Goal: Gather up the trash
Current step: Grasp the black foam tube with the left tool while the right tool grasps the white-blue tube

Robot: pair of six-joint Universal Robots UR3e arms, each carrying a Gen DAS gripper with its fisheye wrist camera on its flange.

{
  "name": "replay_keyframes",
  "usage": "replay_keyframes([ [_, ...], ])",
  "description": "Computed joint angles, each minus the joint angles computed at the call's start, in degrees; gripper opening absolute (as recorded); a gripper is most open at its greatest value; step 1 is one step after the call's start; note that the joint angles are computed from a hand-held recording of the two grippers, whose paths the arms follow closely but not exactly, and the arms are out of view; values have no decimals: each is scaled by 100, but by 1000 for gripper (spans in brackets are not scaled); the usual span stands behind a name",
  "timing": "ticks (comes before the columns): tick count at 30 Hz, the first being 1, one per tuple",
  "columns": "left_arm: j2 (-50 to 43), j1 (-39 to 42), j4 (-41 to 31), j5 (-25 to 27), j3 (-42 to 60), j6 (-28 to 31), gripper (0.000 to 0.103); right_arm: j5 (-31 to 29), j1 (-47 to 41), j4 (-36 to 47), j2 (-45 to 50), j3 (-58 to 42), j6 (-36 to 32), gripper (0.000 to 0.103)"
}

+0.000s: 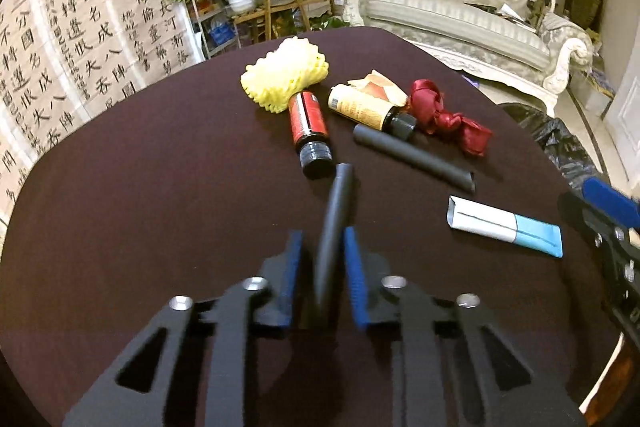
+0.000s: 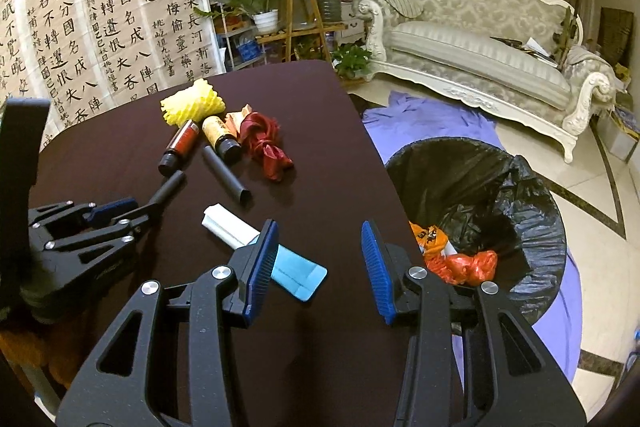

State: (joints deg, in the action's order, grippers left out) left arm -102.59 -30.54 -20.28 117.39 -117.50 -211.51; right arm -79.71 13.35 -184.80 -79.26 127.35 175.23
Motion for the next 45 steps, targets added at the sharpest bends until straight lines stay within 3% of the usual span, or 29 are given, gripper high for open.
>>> replay_keyframes([
  [8, 332, -6, 129, -59, -398, -158, 14, -546, 233, 407, 303, -386, 69, 42],
  [25, 926, 100, 126, 81, -991, -354, 14, -172, 602, 828, 172, -458, -406, 43],
  [28, 975, 100, 133, 93, -1054, -371, 14, -352, 818, 909, 381, -643, -517, 55],
  [35, 1001, 158, 223, 26, -1148, -364, 14, -435, 921, 1055, 636, -1011, -420, 55],
  [42, 1007, 185, 276, -3, -1180, -337, 14, -406, 1032, 1242, 717, -1220, -574, 19],
  [45, 946, 207, 350, -26, -1148, -281, 14, -490, 1104, 1190, 717, -1200, -577, 17],
])
